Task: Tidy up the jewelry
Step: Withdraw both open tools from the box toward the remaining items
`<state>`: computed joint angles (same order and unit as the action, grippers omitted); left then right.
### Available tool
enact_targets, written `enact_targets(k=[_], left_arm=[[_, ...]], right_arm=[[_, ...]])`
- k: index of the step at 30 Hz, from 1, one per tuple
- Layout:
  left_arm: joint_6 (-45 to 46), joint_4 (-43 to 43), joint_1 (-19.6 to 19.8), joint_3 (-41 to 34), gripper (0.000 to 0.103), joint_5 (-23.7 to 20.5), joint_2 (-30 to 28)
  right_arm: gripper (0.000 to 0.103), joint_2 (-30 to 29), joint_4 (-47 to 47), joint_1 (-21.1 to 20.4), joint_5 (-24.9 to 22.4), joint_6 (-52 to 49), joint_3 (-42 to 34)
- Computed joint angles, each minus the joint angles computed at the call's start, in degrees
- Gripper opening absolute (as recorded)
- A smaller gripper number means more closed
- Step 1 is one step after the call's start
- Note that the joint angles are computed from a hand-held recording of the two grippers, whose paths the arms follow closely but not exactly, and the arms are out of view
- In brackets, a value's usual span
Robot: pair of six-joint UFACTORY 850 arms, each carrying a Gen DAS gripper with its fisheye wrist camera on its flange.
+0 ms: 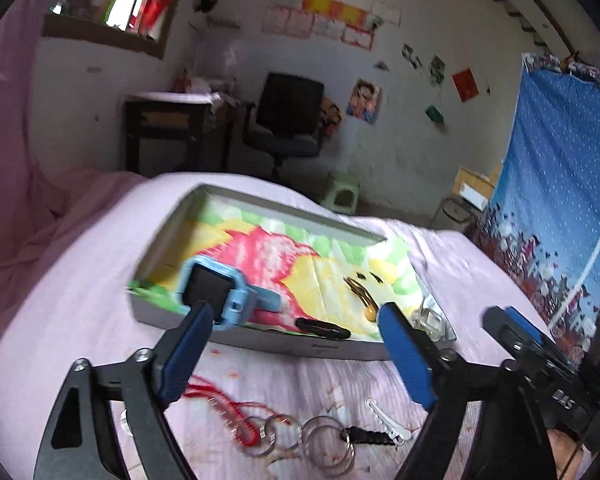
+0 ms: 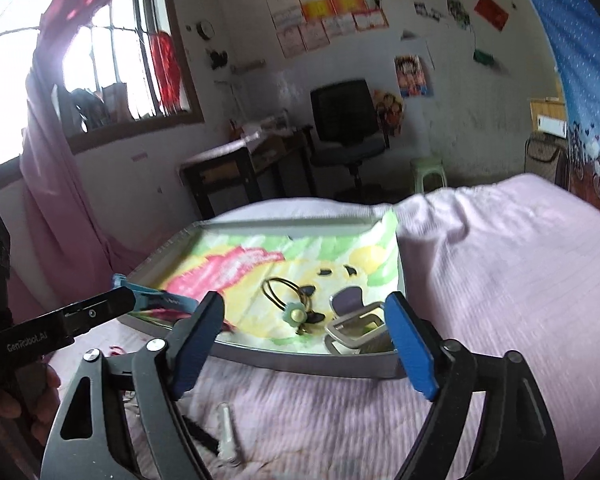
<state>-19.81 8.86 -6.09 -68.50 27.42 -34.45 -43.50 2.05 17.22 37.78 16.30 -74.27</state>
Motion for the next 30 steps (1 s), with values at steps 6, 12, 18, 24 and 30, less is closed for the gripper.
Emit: enact_targets(k=[6,12,18,24,30], left_arm=[[7.4,-7.2,0.3,7.8,0.102,7.5,4.8],[10.4,-8.4,0.9,14.3,0.103,13.5,7.9],[10.4,-7.7,2.4,18.5,0.103,15.2,9.4],[11.6,-7.8,4.1,19.4,0.103,13.4,8.9],[13.9,-8.1,5.2,18.1,0.103,10.2,7.8]], right_arm=[[0.102,4.4,3.5,1.6,7.1,-5.2,6.8],[0.102,7.3,7.6,3.7,9.5,-10.6,11.6],[0.102,9.0,6.7,5.0,8.6,-11.2,14.7],[0.102,8.7,6.2,6.6,6.4,-12.6,14.3],[0.102,6.8,6.3,7.8,1.1,-15.6,11.8]])
